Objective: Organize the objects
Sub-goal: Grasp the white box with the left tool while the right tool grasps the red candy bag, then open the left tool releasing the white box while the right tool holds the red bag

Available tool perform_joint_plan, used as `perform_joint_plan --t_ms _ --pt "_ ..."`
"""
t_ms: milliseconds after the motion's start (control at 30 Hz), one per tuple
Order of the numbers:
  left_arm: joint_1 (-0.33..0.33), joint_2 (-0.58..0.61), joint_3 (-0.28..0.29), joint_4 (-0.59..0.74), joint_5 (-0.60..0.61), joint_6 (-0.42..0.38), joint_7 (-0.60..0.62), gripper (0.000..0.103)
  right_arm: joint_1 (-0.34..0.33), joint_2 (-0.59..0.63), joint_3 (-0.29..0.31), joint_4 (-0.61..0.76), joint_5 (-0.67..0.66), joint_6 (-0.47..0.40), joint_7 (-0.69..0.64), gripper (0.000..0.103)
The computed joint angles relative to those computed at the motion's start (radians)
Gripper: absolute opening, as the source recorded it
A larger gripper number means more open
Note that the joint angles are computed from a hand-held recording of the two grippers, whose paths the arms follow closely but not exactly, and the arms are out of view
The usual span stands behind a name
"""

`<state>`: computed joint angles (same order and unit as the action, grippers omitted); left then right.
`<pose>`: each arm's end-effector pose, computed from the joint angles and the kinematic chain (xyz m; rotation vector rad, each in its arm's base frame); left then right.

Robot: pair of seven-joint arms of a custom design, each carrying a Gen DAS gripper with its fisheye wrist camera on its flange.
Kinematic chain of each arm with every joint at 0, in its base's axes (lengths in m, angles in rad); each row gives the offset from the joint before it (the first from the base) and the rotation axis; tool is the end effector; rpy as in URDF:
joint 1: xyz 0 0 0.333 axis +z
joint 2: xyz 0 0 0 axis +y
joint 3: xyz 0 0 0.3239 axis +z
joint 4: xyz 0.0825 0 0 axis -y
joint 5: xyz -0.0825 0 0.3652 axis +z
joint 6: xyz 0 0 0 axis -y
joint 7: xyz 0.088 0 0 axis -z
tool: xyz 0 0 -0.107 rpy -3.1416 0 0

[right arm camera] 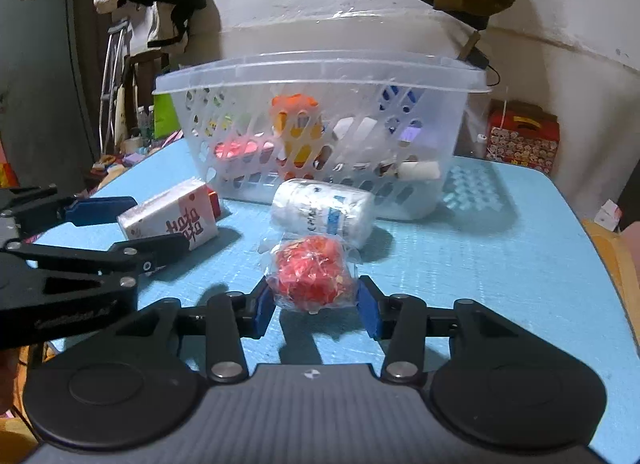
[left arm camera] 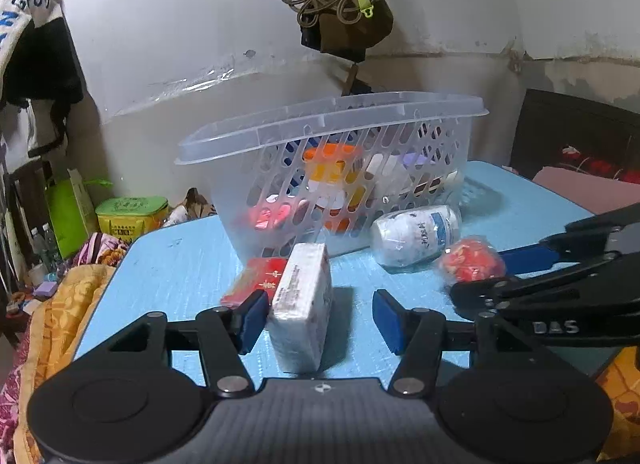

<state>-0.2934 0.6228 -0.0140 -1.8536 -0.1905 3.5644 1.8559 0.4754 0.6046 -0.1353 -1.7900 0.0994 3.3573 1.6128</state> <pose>0.6558 -0.1816 0.3383 -1.2598 1.8285 -0.9795 0.6558 0.2400 0.3552 -1.7888 1.3839 -0.6994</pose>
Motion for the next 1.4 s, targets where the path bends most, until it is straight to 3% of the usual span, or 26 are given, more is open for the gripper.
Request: perform_joint_plan --t_ms 33,100,133,167,300,500,800,1033,1133,1233,1300,1400 --pt "-0.008 0.003 0.007 0.005 -0.010 -0.004 0.000 0.061 -0.004 -0.007 0.004 -0.010 0.000 0.006 0.000 0.048" --pt "-0.022 0.005 0.022 0.013 -0.028 -0.014 0.000 0.051 -0.020 -0.016 0.019 -0.020 -0.001 0.012 0.001 0.048" --pt "-0.042 0.006 0.042 0.014 -0.045 -0.014 0.008 0.035 -0.026 -0.021 0.025 -0.027 0.000 0.017 0.002 0.048" --pt "-0.058 0.006 0.058 0.016 -0.059 -0.017 0.016 0.031 -0.026 -0.025 0.025 -0.030 0.003 0.019 0.003 0.048" --pt "-0.074 -0.002 0.072 -0.003 -0.081 0.012 0.038 0.031 -0.020 -0.034 0.015 -0.043 0.012 0.032 -0.003 0.048" --pt "-0.023 -0.029 0.009 -0.042 -0.051 0.072 0.049 0.031 -0.006 -0.050 0.000 -0.066 0.041 0.063 -0.017 0.048" --pt "-0.004 -0.045 -0.023 -0.060 -0.046 0.085 0.071 0.031 -0.039 -0.071 0.033 -0.093 0.055 0.101 -0.045 0.047" --pt "0.067 -0.070 -0.076 -0.092 0.019 0.116 0.005 0.027 -0.154 -0.121 0.138 -0.170 0.005 0.216 -0.025 0.047" --pt "0.076 -0.069 -0.079 -0.089 0.039 0.112 -0.012 0.027 -0.186 -0.120 0.162 -0.171 -0.015 0.214 0.000 0.047" --pt "0.056 -0.055 -0.052 -0.067 0.019 0.073 0.000 0.026 -0.201 -0.112 0.173 -0.156 -0.035 0.188 0.013 0.047" --pt "0.037 -0.055 -0.034 -0.071 0.001 0.086 0.012 0.026 -0.208 -0.110 0.179 -0.153 -0.051 0.179 0.019 0.047" --pt "0.057 -0.058 -0.052 -0.081 0.025 0.090 0.002 0.027 -0.224 -0.113 0.194 -0.158 -0.079 0.177 0.030 0.047"
